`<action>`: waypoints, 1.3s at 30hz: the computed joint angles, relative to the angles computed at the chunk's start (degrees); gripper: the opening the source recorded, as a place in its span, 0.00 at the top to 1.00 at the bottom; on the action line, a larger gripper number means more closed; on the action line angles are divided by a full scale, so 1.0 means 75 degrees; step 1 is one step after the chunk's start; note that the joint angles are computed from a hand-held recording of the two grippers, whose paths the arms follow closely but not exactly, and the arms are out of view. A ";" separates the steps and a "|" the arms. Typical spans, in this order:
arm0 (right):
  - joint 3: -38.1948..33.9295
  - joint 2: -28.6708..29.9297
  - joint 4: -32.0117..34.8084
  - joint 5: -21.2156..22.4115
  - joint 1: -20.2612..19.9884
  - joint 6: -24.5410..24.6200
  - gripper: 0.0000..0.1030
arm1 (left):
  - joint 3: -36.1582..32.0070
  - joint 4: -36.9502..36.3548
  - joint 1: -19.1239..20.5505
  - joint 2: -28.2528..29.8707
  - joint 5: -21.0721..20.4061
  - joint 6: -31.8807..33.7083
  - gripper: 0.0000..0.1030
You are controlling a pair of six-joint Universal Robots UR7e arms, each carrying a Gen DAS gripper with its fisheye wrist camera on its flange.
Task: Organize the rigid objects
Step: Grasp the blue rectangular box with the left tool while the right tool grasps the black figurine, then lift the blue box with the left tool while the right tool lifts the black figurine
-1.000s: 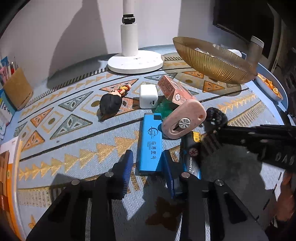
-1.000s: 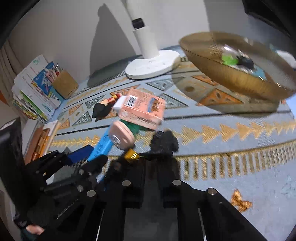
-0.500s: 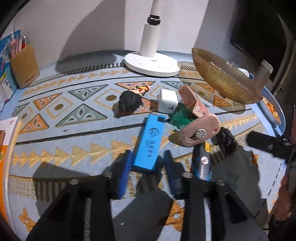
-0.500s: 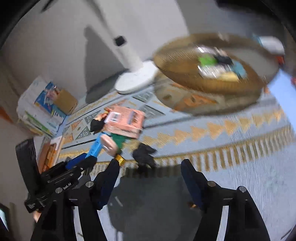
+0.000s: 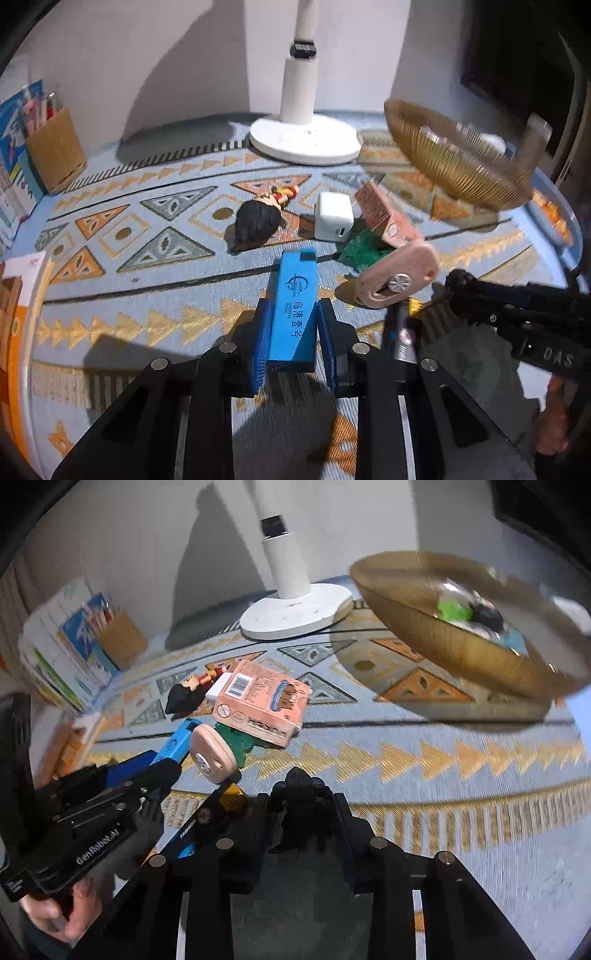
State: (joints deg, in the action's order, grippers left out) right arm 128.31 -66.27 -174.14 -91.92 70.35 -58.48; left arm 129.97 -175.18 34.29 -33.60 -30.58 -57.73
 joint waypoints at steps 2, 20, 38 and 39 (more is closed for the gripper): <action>0.0053 -0.0446 0.0566 0.0399 -0.0265 -0.0067 0.69 | 0.0322 -0.0306 -0.0275 -0.0030 0.0014 -0.0352 0.79; 0.0551 -0.0983 -0.0178 0.0793 -0.1127 -0.1366 0.54 | 0.0159 0.1680 -0.0526 -0.0009 -0.0140 -0.1709 0.71; 0.0789 -0.0616 -0.1332 0.0327 -0.0854 -0.1602 0.53 | -0.0092 0.2545 -0.0497 0.0018 0.0028 -0.1958 0.60; 0.0814 -0.0587 -0.1437 0.0294 -0.0842 -0.1622 0.53 | -0.0090 0.2564 -0.0501 0.0018 0.0034 -0.1983 0.60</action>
